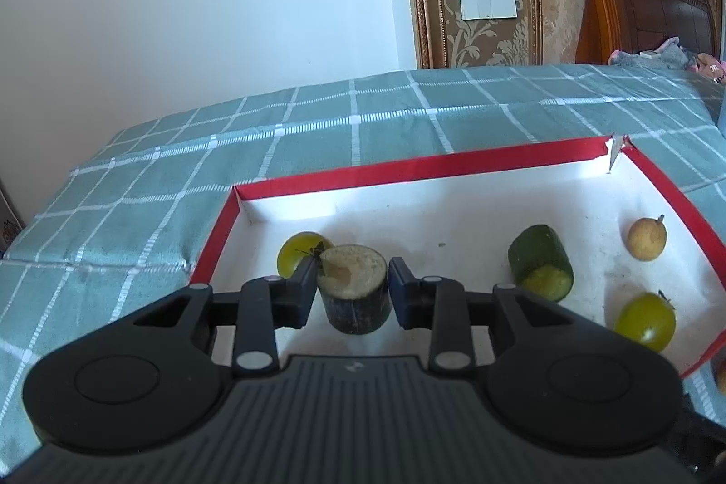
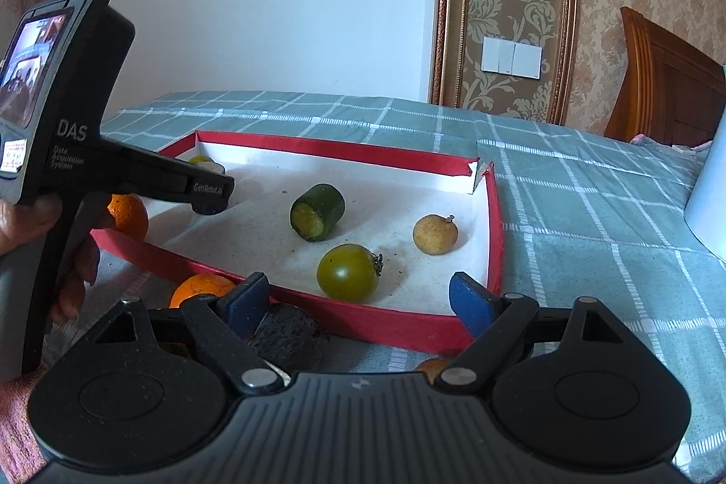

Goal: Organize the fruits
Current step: 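Carry the wooden stump with the left tool into the tray and release it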

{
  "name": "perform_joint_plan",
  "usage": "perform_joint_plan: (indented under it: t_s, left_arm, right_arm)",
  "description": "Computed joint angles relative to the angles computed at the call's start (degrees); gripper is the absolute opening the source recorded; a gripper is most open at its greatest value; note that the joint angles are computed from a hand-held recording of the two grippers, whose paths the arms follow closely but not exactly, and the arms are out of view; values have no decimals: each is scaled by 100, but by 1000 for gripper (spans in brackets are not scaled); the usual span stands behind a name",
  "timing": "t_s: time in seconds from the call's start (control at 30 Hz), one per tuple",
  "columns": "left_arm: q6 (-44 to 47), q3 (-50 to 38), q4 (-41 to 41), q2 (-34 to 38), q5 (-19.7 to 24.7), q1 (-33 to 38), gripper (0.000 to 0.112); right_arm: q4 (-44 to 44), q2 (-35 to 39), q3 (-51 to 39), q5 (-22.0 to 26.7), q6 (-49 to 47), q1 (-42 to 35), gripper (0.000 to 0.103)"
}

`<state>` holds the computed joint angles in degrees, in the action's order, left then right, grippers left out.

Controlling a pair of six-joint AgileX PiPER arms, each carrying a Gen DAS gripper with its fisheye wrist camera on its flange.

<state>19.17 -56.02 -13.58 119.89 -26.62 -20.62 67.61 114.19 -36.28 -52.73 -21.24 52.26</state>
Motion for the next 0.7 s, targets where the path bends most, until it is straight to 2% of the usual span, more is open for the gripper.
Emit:
perform_joint_plan:
  t_s: [0.63,0.7]
  left_arm:
    - [110,181,-100,2,-121,-33,35]
    - [67,229,-78,-16,-124,-21,40]
  right_arm:
    - [109,54,-58,-9,-147,43,90]
    - [128,63,-70,-15,-181,46,90]
